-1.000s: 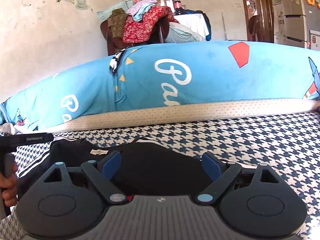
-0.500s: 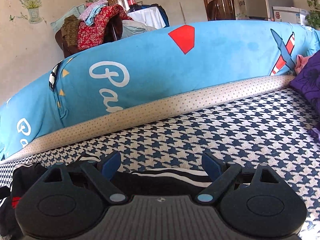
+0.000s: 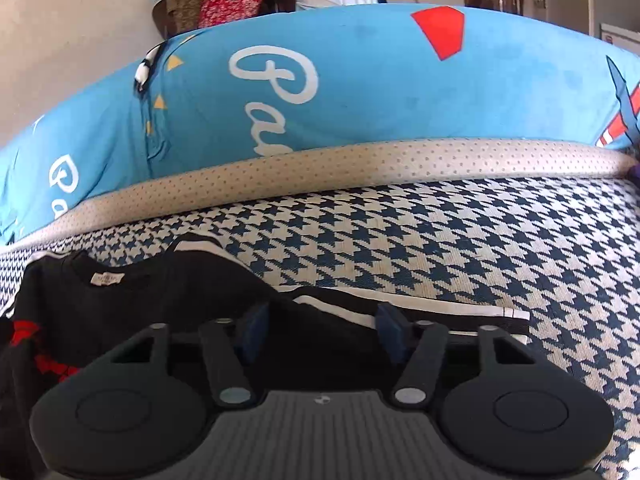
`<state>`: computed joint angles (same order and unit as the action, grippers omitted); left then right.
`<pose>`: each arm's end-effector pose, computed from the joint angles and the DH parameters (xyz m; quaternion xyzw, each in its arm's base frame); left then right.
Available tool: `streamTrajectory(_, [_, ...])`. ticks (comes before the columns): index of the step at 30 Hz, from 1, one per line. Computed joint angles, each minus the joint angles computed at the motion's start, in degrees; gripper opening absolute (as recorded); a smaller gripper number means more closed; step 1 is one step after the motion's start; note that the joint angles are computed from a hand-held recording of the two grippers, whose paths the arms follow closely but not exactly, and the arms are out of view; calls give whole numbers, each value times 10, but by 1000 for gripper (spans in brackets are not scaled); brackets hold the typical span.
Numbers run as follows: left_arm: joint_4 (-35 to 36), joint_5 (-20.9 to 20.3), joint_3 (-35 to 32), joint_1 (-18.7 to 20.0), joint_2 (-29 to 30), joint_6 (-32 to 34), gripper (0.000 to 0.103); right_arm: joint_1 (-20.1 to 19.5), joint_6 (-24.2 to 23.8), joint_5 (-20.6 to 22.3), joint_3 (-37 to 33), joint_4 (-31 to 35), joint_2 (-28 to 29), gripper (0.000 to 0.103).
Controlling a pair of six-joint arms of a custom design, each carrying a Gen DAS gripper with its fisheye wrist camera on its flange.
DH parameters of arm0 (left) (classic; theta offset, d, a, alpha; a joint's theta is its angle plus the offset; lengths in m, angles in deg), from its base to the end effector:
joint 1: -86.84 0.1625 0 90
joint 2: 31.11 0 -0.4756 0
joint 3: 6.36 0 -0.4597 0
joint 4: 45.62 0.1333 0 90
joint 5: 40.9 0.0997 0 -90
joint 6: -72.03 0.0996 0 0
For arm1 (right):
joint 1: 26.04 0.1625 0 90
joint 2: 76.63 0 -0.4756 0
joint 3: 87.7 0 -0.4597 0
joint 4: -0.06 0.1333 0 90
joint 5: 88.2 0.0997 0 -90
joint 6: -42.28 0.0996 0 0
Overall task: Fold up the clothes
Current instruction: 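Grasp the white-striped waistband of the black pants with the right gripper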
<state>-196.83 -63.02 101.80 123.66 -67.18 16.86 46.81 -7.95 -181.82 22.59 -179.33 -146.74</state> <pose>-0.3584 -0.5501 -0.0506 0.0386 0.8267 -0.4046 0.3891 -0.0713 -0.6618 0.3237 0.2461 -0.8749 0.3303 0.2547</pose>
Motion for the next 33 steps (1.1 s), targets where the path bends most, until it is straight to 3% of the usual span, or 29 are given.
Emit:
streamTrajectory(1, [2,-1,-1,0,1,0,95,0,-8,3,3,-2,-1,24])
streamTrajectory(4, [15,-1,-4,0,1,-6,96,1,-31,16,11,-10,-5,15])
streamTrajectory(6, [24,1,-4,1,0,-13,97,0,-37,34,13,-1,-14,14])
streamTrajectory(9, [43,3,-5,2,-3,-33,98,-4,-40,68,3,98,-34,13])
streamTrajectory(12, [57,0,-5,4,-7,-49,99,-5,-53,85,0,147,-43,14])
streamTrajectory(15, [62,-3,-6,6,-8,-54,99,-15,-10,130,-7,151,-49,14])
streamTrajectory(18, [74,-5,-8,7,-8,-61,100,-19,48,140,-19,137,-46,18])
streamTrajectory(22, [69,-9,-8,7,-7,-56,101,-14,51,95,-23,75,-33,23])
streamTrajectory(24, [69,-9,-9,8,-6,-54,102,-15,56,89,-29,89,-30,29])
streamTrajectory(25, [69,-9,-10,8,-6,-54,102,-14,55,87,-33,103,-29,39])
streamTrajectory(26, [69,-9,-9,8,-7,-55,102,-13,47,83,-34,118,-28,52])
streamTrajectory(27, [69,-9,-9,8,-7,-55,102,-12,37,76,-34,129,-28,57])
streamTrajectory(33, [76,-12,-10,9,-7,-61,102,-1,-34,13,-16,94,-14,61])
